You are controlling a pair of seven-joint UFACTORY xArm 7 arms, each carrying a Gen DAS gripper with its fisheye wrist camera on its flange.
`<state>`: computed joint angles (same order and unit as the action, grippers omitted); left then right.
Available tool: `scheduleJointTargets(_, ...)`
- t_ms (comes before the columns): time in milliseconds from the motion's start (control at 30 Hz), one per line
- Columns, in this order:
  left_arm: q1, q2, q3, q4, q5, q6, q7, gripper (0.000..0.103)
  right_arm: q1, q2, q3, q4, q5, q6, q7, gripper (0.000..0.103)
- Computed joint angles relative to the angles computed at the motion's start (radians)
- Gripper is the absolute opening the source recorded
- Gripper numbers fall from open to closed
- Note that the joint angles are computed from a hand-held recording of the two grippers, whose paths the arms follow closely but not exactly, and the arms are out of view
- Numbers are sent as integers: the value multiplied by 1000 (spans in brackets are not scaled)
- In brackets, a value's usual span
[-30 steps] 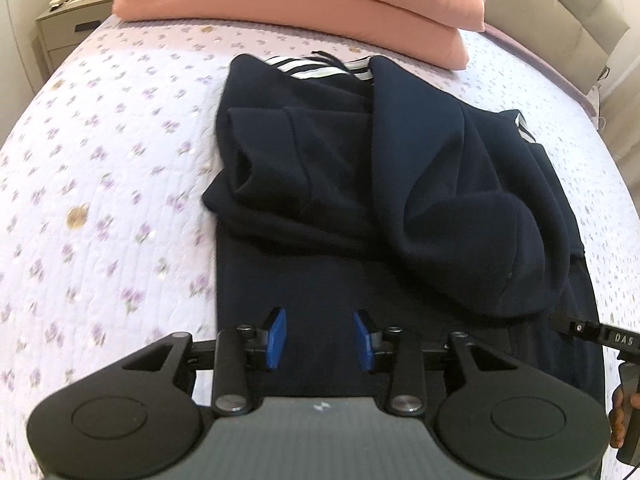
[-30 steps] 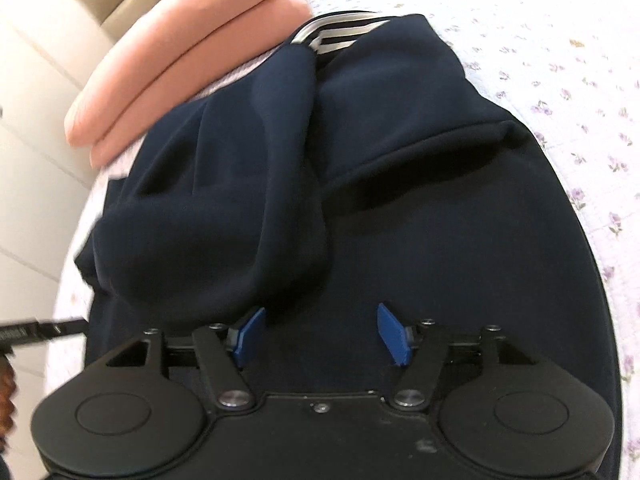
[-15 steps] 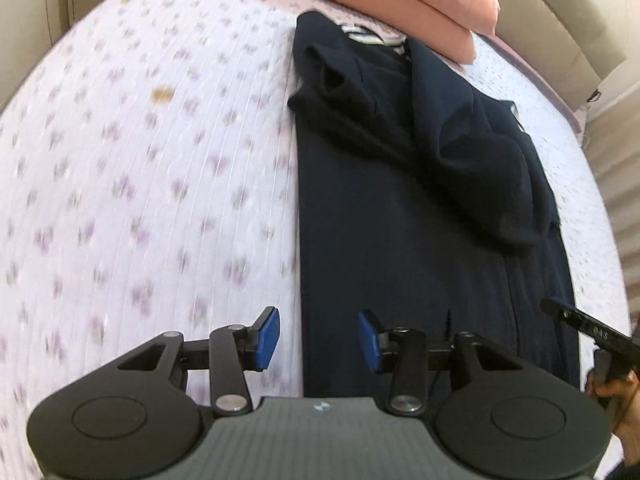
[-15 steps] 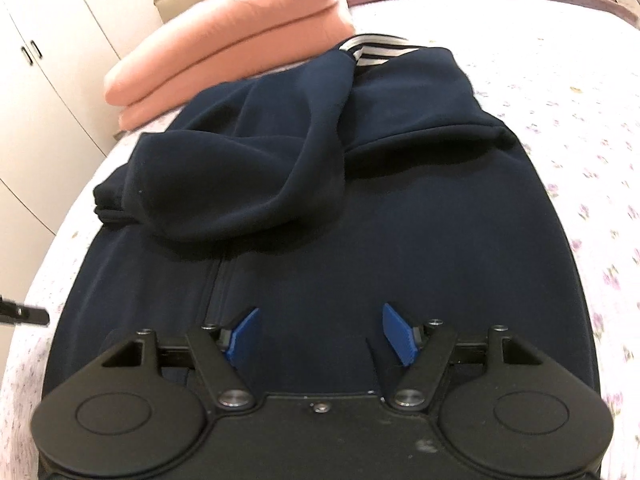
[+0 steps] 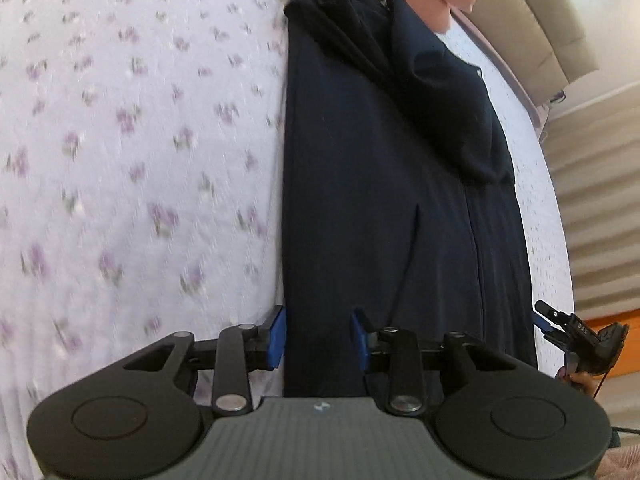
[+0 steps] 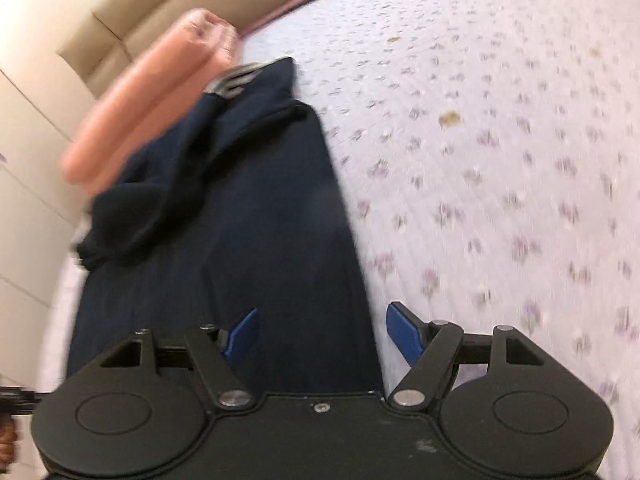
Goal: Fold large clothes
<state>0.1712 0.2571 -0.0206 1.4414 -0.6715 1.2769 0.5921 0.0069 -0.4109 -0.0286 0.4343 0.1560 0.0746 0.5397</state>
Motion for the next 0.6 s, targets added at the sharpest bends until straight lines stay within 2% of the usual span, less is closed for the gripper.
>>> scheduleJointTargets(100,1,-29,1,-28,2,20,8,36,134,-85,-126,-59,74,15,-81,86)
scheduleJointTargets(167,-3,-50,5,-53,5,29,16,36,182,-142,-172,-85,116,50,-121,86)
scheduleJointTargets(300,1,-77,20,-89,2,73,39,36,181,-242,-169,-119,154,164,-163,86)
scheduleJointTargets(367,6,-73,28,-92,-9,109,31,36,202,-292,-187,-149,200,188,-179,86)
scheduleJointTargets(467,21,-68,39,-95,-9,168,41,36,242,-335,-208,-187,277,175,-183,86)
scheduleJointTargets(533,27,-64,42,-94,-4,196,50,36,315,-351,-260,-214,348,117,-202,86)
scheduleJointTargets(600,32,-53,43,-79,12,231,64,36,429,-362,-359,-220,414,76,-249,86)
